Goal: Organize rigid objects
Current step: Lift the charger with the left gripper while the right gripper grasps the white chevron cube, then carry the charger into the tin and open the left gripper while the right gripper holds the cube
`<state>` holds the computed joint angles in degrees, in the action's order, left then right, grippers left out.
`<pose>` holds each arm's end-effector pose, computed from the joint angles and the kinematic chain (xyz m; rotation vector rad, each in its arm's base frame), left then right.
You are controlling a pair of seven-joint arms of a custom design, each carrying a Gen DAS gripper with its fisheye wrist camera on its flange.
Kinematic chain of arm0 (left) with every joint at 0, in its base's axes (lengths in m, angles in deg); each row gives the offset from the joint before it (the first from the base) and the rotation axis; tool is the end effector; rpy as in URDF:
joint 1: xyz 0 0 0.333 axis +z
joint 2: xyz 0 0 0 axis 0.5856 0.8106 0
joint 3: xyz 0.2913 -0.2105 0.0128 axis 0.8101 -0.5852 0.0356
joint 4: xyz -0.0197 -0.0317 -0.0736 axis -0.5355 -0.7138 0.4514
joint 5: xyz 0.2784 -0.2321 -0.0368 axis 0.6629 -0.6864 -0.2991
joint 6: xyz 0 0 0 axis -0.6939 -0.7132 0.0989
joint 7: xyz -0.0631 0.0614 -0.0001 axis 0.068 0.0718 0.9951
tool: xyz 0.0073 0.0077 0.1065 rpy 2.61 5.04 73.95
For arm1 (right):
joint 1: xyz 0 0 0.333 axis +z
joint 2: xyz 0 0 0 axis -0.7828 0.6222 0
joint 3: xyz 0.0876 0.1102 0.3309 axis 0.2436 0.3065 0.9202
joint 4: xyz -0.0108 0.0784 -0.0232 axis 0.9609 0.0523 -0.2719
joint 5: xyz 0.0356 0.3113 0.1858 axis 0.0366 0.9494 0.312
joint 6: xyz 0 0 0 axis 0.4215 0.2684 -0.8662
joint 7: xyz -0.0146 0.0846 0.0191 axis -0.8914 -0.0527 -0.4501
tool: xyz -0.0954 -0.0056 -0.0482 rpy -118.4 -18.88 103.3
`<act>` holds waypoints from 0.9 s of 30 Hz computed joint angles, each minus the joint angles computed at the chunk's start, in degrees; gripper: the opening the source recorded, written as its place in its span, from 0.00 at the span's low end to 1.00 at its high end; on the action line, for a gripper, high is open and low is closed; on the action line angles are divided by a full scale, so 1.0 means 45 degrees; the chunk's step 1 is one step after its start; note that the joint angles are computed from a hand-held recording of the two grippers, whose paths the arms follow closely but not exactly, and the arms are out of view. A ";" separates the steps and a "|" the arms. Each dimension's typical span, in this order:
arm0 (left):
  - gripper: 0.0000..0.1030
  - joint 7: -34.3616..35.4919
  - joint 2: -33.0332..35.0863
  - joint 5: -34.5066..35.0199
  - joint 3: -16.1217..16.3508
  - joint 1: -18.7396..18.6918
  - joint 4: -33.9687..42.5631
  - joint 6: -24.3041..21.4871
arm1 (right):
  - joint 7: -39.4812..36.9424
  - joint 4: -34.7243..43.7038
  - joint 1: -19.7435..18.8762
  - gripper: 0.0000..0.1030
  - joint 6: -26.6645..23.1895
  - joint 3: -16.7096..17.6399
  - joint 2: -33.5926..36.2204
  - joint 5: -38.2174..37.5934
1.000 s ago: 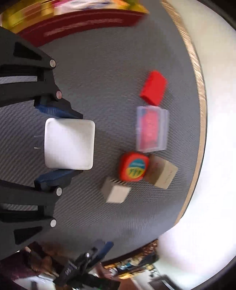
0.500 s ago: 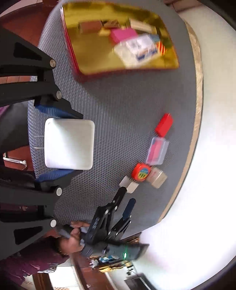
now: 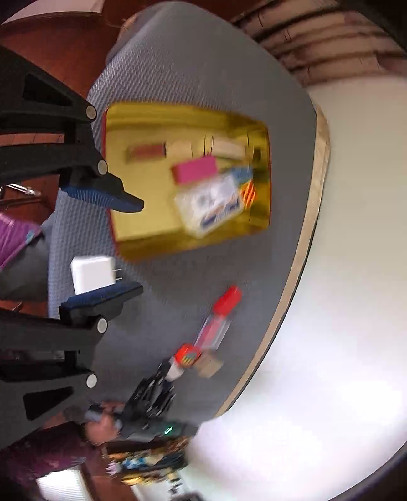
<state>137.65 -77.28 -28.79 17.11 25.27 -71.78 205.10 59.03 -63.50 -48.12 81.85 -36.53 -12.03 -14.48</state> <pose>0.6027 -0.2141 0.6125 -2.0345 2.1137 -0.7501 0.5981 0.0846 0.4599 -2.0681 1.4693 -0.3058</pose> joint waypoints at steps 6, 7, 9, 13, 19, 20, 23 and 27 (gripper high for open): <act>0.34 0.1494 -0.0097 -0.1123 -0.0358 0.0123 -0.0543 -0.0201 | 0.0080 -0.0730 0.0002 0.26 0.0689 0.0000 -0.0459 0.0636; 0.36 0.2084 -0.0064 -0.1571 -0.0498 0.0147 -0.0475 -0.0576 | 0.0147 -0.0838 0.0043 0.26 0.0772 -0.0045 -0.0534 0.0645; 0.40 0.2517 -0.0001 -0.1807 -0.0648 -0.0077 -0.0476 -0.1127 | 0.0005 -0.0973 0.0028 0.26 0.0699 -0.0060 -0.0707 0.0957; 0.43 0.0417 0.0503 -0.1207 -0.0374 -0.0573 -0.0220 -0.1787 | -0.0290 -0.1265 0.0153 0.26 0.0860 -0.0178 -0.0948 0.1510; 0.45 -0.2473 0.1117 -0.2329 -0.0183 -0.0545 -0.0080 -0.1586 | -0.2075 -0.1562 0.0129 0.26 0.0703 -0.0341 -0.1267 0.3784; 0.45 -0.2804 0.1275 -0.2311 -0.0193 -0.0572 0.0070 -0.1561 | -0.2342 -0.1588 0.0141 0.26 0.0620 -0.0430 -0.1325 0.4076; 0.48 -0.3483 0.1602 -0.1987 -0.0189 -0.0688 0.0474 -0.1663 | -0.3162 -0.1644 0.0114 0.26 0.0166 -0.0721 -0.1503 0.4989; 0.49 -0.4546 0.2138 -0.1329 -0.0089 -0.0918 0.1046 -0.2026 | -0.4184 -0.1735 0.0155 0.26 -0.0352 -0.1102 -0.1761 0.6047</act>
